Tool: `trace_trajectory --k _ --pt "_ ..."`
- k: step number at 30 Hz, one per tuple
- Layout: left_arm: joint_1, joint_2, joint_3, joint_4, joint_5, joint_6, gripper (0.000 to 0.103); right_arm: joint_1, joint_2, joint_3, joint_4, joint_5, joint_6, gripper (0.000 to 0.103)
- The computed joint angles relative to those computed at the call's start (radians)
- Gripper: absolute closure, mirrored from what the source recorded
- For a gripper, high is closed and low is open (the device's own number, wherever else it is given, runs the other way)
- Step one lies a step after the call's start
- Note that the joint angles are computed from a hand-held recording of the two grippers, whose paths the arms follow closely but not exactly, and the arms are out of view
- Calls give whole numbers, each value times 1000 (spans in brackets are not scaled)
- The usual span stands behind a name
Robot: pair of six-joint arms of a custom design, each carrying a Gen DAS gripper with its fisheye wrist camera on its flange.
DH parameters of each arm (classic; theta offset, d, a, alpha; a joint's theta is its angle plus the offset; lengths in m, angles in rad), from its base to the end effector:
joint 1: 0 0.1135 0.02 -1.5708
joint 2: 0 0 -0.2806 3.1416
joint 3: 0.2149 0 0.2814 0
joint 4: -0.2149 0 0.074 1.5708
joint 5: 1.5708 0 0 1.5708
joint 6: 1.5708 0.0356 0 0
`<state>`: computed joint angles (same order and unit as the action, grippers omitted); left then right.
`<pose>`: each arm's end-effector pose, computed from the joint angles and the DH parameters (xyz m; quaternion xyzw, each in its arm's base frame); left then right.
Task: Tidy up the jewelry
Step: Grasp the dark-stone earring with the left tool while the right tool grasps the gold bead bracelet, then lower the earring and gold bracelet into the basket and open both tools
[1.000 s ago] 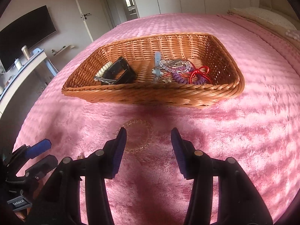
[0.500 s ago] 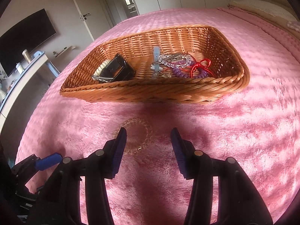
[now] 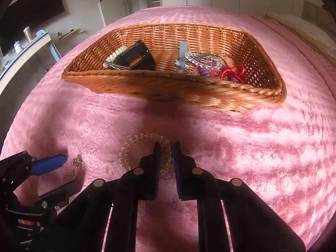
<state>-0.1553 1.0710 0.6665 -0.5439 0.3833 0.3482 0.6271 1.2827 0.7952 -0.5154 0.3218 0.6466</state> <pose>0.2195 -0.0478 0.2198 0.2893 0.8905 -0.1515 0.3167 0.2246 0.1489 0.2159 0.0541 0.9471 0.0408 0.3138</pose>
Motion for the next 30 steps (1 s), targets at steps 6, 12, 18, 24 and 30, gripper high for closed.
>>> trace_trajectory --k 6,12,18,24,30 --pt "-10 12 -3 20 -7 -12 84 -19 -53 -47 11 -12 -13 92" --pt "-9 11 -9 33 -3 -21 100 22 -9 -18 -3 44 -22 92" --pt "3 -16 -21 37 26 -16 101 12 -95 -74 48 10 -16 95" --pt "49 -58 -19 26 96 -16 101 7 -192 -105 63 -53 15 95" --pt "105 -109 31 -35 174 -27 101 66 -296 -72 -24 -2 54 95"
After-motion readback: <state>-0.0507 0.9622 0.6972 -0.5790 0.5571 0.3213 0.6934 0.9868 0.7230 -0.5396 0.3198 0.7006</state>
